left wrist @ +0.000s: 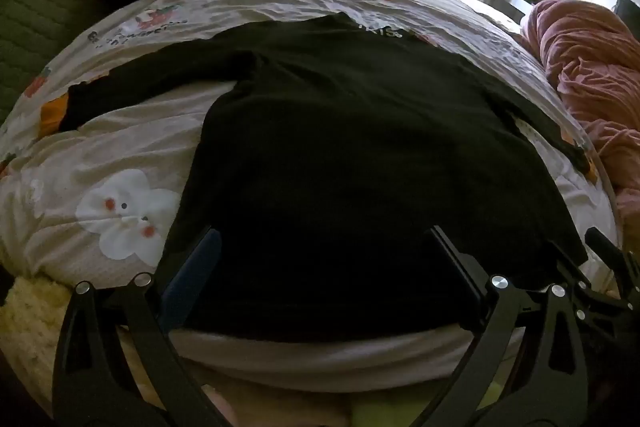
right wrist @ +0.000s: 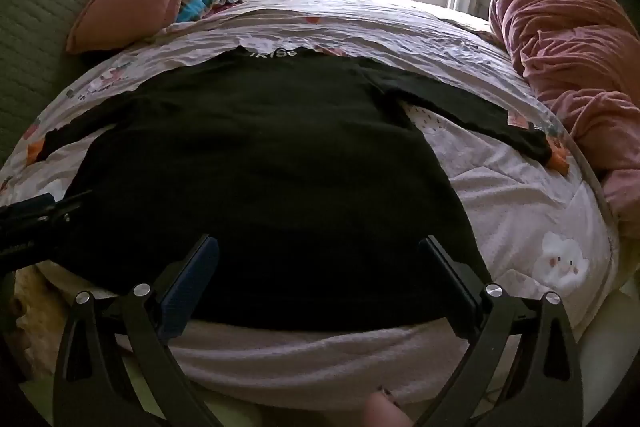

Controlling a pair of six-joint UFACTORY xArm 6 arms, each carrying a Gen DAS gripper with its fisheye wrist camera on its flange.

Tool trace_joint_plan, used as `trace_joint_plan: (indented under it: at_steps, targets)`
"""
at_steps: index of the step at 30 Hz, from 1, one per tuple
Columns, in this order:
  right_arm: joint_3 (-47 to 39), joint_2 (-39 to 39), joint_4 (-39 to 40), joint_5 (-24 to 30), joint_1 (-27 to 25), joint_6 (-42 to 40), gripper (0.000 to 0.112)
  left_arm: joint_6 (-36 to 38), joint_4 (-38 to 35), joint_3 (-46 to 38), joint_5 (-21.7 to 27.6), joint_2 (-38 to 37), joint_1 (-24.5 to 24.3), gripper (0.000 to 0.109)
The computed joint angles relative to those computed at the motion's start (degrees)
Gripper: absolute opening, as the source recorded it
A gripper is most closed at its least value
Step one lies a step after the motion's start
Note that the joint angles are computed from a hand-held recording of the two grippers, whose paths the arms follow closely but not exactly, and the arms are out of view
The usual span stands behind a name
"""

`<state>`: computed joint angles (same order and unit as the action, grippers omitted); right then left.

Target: Fold small clothes

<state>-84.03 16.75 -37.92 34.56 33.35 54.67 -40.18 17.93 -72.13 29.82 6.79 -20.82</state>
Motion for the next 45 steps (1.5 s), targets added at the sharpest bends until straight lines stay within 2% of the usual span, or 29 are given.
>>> trace_joint_plan:
  at_steps: [45]
  targets:
    - [1.3,-0.6,1.0,-1.6,-0.6,0.6,0.099,1.4,0.8,0.7,0.3,-1.3,1.2,0.094]
